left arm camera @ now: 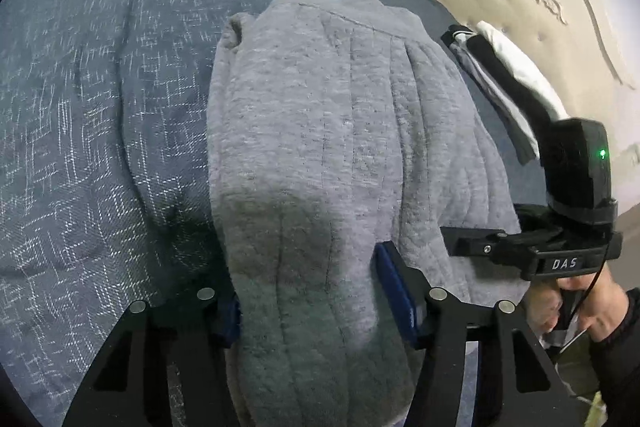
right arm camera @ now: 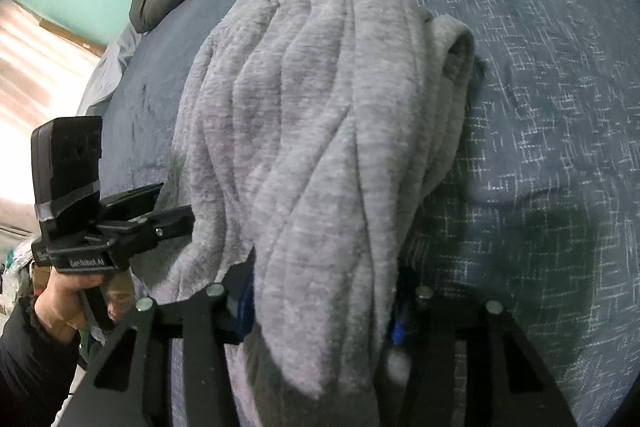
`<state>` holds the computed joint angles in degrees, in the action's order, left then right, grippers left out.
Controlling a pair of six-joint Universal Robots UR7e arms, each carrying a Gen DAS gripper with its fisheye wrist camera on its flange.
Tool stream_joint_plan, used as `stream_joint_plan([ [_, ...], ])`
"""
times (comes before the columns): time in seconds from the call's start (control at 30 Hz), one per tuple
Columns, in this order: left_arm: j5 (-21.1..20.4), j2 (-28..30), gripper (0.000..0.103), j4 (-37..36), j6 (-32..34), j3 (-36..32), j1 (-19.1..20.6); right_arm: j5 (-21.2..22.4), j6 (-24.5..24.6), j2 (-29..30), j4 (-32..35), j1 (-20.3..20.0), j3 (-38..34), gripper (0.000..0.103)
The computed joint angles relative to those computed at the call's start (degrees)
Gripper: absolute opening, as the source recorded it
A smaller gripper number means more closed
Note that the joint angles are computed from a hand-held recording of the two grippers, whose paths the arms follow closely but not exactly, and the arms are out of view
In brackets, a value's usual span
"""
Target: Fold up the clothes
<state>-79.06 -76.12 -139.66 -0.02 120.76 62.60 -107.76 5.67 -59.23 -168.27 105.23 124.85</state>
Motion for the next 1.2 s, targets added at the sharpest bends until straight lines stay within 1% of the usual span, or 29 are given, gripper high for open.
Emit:
stream_joint_plan([
  [0.13, -3.71, 1.47, 0.066, 0.73, -1.60, -1.70, 2.50, 2.56, 0.41, -1.02, -1.72, -2.30, 1.73, 0.054],
  [0.27, -3.68, 2.24, 0.067, 0.28, 0.12, -1.95, 2.41, 3.27, -0.86, -1.08, -3.04, -2.50, 2.16, 0.054],
  [0.37, -4.36, 2.64, 0.067, -0.63, -0.20, -1.88, 2.69, 3.82, -1.81, -1.12, -4.02, -2.66, 2.48, 0.052],
  [0.43, -4.18, 2.45, 0.064, -0.86, 0.00, -1.69, 2.48, 4.20, -2.45, -1.14, -4.67, -2.77, 2.70, 0.047],
  [0.47, -3.95, 2.26, 0.060, -1.07, 0.26, -1.47, 2.20, 4.39, -2.76, -1.15, -4.99, -2.82, 2.80, 0.046],
  [0.53, -3.62, 1.92, 0.055, -1.41, 0.60, -1.13, 1.72, 4.66, -3.43, -1.24, -5.61, -2.85, 3.04, 0.041],
  [0.6, -3.58, 1.89, 0.049, -1.83, 0.49, -1.10, 1.11, 4.46, -4.20, -1.67, -6.07, -2.42, 3.39, 0.040],
  [0.67, -3.41, 1.70, 0.046, -1.87, 0.61, -1.09, 0.53, 5.14, -4.85, -2.33, -6.16, -2.12, 3.55, 0.039],
  [0.77, -4.23, 1.54, 0.043, -2.54, 0.27, -1.30, -0.47, 5.86, -5.45, -3.46, -5.85, -1.53, 3.41, 0.037],
  [0.87, -4.69, 2.36, 0.043, -3.70, -0.88, -1.89, -1.70, 5.96, -6.06, -5.19, -4.54, -0.91, 2.93, 0.037],
  [1.07, -5.63, 2.91, 0.043, -4.76, -2.93, -3.42, -4.37, 5.50, -7.69, -10.75, 1.19, -0.10, 1.16, 0.036],
  [1.2, -5.67, 5.46, 0.043, -5.78, -4.31, -6.11, -7.51, 5.22, -9.21, -15.53, 5.16, -0.39, -0.01, 0.036],
])
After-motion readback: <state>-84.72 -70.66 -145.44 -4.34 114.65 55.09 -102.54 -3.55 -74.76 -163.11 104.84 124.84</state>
